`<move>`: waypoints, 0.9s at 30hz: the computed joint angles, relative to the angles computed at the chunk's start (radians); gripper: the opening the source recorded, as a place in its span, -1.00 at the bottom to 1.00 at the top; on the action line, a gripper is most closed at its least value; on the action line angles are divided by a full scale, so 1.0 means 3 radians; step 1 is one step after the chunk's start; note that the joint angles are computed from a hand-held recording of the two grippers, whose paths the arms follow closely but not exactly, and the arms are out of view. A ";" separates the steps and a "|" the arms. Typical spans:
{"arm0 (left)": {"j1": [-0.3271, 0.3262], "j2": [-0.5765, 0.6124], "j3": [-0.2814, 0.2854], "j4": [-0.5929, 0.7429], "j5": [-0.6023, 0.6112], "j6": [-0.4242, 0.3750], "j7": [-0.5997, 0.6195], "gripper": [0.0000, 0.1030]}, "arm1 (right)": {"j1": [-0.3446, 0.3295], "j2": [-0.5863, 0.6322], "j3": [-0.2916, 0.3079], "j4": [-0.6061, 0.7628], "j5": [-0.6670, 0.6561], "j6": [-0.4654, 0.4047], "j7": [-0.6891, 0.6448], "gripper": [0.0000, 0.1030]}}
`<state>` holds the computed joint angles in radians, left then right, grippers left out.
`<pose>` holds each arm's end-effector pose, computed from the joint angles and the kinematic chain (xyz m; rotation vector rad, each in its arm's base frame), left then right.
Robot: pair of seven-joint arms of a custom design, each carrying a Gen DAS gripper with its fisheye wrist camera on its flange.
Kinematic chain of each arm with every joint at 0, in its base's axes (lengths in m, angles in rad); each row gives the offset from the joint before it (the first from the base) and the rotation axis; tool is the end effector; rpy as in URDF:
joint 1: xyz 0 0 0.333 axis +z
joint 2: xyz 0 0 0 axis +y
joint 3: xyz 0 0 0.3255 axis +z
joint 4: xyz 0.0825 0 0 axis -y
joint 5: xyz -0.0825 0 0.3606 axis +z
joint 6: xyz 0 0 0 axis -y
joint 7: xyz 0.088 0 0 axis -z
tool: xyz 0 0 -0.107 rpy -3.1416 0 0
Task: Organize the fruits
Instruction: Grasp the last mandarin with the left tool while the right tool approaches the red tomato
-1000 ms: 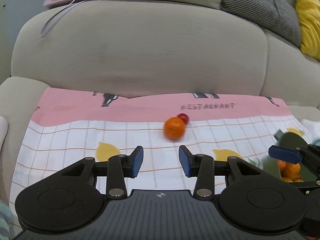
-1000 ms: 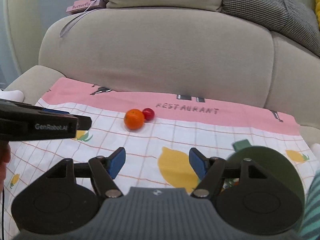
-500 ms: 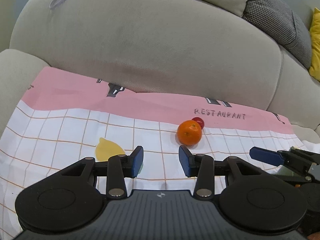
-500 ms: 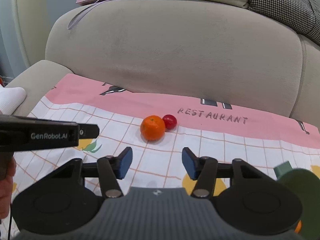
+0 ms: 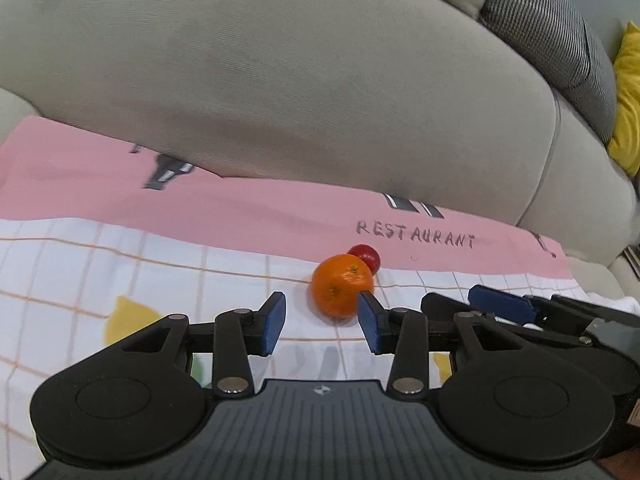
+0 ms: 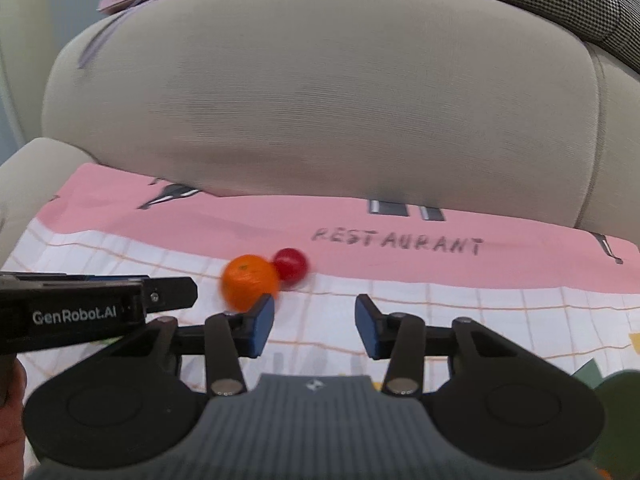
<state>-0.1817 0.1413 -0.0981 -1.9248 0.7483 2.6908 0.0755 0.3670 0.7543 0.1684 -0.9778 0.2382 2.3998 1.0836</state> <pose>0.5845 -0.1880 0.5025 -2.2929 1.1484 -0.8638 0.7026 0.3535 0.5125 -2.2542 0.8927 -0.3048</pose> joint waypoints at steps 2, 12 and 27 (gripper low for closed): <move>0.0010 0.0084 -0.0010 0.0070 -0.0085 -0.0011 0.0095 0.02 | 0.0040 0.0135 -0.0068 0.0225 -0.0070 -0.0092 0.0096 -0.18; -0.0035 0.0315 0.0119 0.0204 -0.0206 0.0165 0.0093 0.30 | 0.0090 0.0550 -0.0153 0.0926 -0.0220 -0.0386 0.0284 -0.17; -0.0131 0.0497 0.0264 0.0352 -0.0321 0.0272 0.0288 0.23 | 0.0116 0.0842 -0.0188 0.1463 -0.0272 -0.0655 0.0353 -0.15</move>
